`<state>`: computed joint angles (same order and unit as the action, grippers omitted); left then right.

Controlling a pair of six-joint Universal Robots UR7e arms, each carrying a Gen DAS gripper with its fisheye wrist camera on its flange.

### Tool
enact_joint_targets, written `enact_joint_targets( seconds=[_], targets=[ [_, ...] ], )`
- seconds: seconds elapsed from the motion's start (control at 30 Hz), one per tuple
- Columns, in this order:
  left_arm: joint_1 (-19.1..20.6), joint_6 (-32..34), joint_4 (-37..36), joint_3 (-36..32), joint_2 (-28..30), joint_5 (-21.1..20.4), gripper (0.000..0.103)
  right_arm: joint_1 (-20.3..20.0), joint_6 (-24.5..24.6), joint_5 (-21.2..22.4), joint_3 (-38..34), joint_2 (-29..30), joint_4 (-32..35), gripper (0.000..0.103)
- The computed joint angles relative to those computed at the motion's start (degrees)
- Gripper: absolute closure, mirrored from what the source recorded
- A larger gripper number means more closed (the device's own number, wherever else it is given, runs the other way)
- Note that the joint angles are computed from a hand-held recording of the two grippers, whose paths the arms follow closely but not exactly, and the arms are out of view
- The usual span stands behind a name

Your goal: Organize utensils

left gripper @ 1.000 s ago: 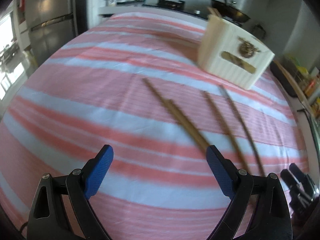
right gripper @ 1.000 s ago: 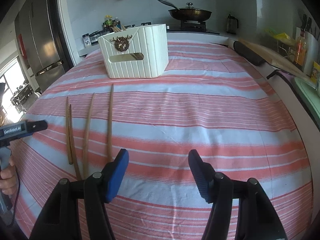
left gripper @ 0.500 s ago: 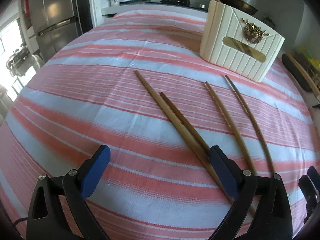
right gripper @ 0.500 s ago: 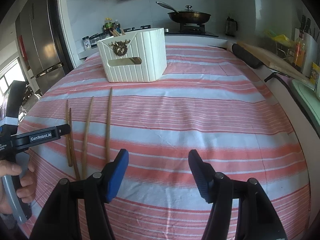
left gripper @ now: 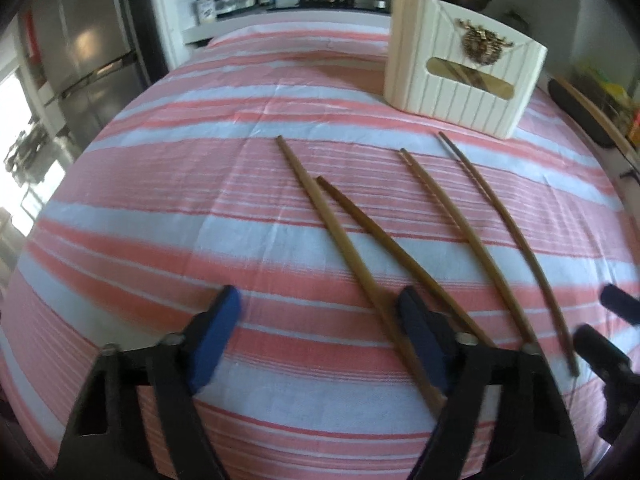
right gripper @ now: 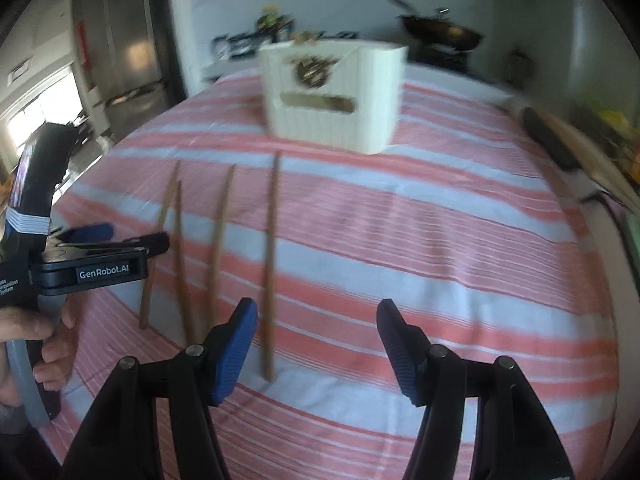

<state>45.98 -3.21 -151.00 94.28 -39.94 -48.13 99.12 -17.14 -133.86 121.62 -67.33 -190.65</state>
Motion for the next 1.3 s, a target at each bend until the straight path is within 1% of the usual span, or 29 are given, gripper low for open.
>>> enact_joint_targets(
  seconds=[0.07, 0.1, 0.13, 0.17, 0.2, 0.23, 0.27, 0.33, 0.47, 0.53, 0.7, 0.8, 0.93, 0.97, 1.0, 1.03, 1.07, 1.1, 1.13, 1.3],
  targets=[
    [0.12, 1.91, 0.04, -0.14, -0.12, -0.99, 0.040, 0.22, -1.18, -0.86, -1.83, 1.47, 1.89, 0.040],
    [0.19, 3.23, 0.05, -0.19, -0.20, -1.63, 0.043, 0.19, -1.84, -1.46, -3.09, 2.34, 3.89, 0.042],
    [0.23, 4.21, 0.00, -0.20, -0.28, -2.05, 0.054, -0.02, -1.91, -1.81, -3.97, 2.98, 5.65, 0.048],
    [0.31, 5.55, 0.01, -0.22, -0.43, -2.44, 0.069, -0.02, -2.61, -1.48, -4.31, 3.38, 5.02, 0.053],
    [0.34, 6.34, 0.16, -0.30, -0.49, -2.51, 0.077, 0.04, -2.12, -1.79, -4.83, 3.46, 6.05, 0.070],
    [0.48, 7.13, 0.53, -0.48, -0.59, -2.61, 0.089, 0.20, -1.43, -2.28, -5.14, 3.38, 6.83, 0.075],
    [0.66, 7.49, 0.88, -0.68, -0.67, -2.80, 0.092, 0.38, -0.77, -3.50, -5.30, 3.46, 7.10, 0.097],
    [1.31, 8.04, 1.59, -0.99, -1.20, -3.68, 0.094, 0.15, -0.01, -4.70, -4.75, 3.12, 6.15, 0.097],
    [2.44, 8.76, 1.45, -0.80, -2.28, -3.05, 0.096, -0.03, 3.22, -7.62, -1.71, 0.98, 3.70, 0.097],
    [3.24, 9.40, 1.36, -0.57, -3.10, -2.91, 0.096, -0.15, 5.13, -9.72, 0.31, -0.50, 2.57, 0.097],
    [5.39, 11.16, 2.61, -1.11, -4.85, -1.88, 0.096, -0.07, 8.51, -13.62, 3.74, -3.66, 2.45, 0.097],
    [6.56, 11.65, 3.95, -1.68, -5.80, -2.56, 0.096, -0.29, 9.97, -14.03, 5.10, -4.91, 2.37, 0.097],
    [7.50, 12.08, 4.55, -1.60, -6.85, -4.94, 0.094, 0.07, 10.20, -13.87, 5.48, -4.65, 1.03, 0.095],
    [7.52, 12.28, 4.44, -1.39, -7.03, -5.12, 0.087, 0.05, 10.61, -13.65, 5.33, -4.59, 1.40, 0.085],
    [7.53, 12.47, 4.17, -1.11, -7.21, -5.45, 0.080, 0.15, 10.47, -13.63, 5.23, -4.29, 0.79, 0.068],
    [7.46, 12.41, 3.97, -0.88, -7.31, -5.50, 0.062, 0.35, 10.19, -13.60, 5.25, -3.93, -0.32, 0.058],
    [7.36, 12.06, 4.05, -0.84, -7.25, -5.34, 0.041, 0.59, 9.76, -13.56, 5.17, -3.47, -1.66, 0.049],
    [7.30, 11.67, 4.09, -0.82, -7.18, -4.99, 0.035, 0.85, 9.89, -13.71, 5.16, -3.25, -1.98, 0.049],
    [7.28, 11.65, 3.76, -0.61, -7.17, -4.92, 0.034, 1.06, 10.15, -13.72, 5.05, -3.09, -1.86, 0.049],
    [7.22, 12.34, 3.85, -0.45, -7.17, -4.77, 0.032, 1.88, 9.97, -14.16, 4.55, -2.30, -1.20, 0.049]
  ],
)
